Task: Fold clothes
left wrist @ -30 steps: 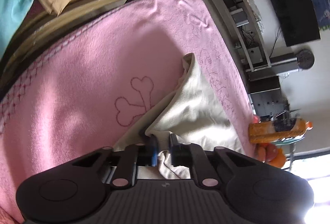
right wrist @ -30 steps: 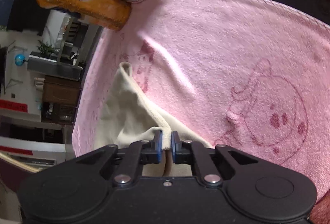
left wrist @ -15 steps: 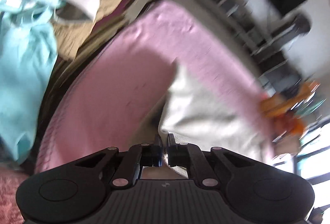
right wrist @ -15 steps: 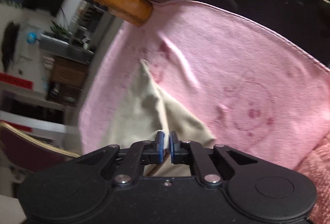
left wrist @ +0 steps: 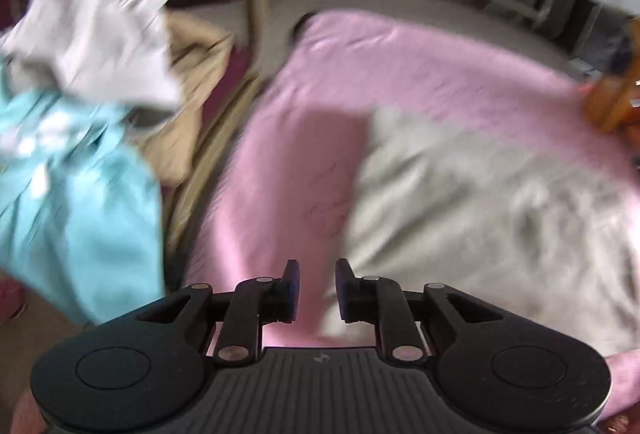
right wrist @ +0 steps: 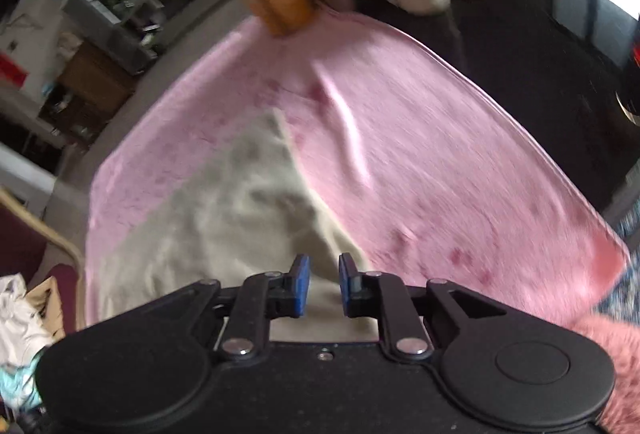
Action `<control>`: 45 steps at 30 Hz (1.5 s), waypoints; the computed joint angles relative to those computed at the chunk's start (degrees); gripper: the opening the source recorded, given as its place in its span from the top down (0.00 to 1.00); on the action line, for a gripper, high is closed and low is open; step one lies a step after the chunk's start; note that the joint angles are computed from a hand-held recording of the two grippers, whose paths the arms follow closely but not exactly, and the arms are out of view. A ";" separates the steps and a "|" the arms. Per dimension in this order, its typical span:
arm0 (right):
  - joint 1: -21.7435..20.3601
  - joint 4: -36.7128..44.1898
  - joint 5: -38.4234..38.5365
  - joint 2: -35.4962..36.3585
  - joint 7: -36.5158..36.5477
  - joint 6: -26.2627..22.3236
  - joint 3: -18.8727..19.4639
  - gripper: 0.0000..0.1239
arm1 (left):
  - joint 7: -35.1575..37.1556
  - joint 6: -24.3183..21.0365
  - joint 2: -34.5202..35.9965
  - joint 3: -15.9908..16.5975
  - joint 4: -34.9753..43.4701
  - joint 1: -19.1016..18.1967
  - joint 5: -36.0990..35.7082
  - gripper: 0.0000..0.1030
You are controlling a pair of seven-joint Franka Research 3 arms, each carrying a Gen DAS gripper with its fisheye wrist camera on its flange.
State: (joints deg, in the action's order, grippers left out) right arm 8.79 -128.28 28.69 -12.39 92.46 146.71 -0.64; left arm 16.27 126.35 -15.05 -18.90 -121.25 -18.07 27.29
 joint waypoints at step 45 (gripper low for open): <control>-1.61 15.60 17.88 23.50 7.54 11.51 -0.86 0.97 | -13.79 16.82 15.12 9.89 5.97 5.26 10.51 0.97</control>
State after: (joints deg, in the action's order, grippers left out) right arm 7.18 -112.68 46.57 11.12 100.00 158.22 -1.50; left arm 2.48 143.18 0.07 -9.01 -115.29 -12.81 37.80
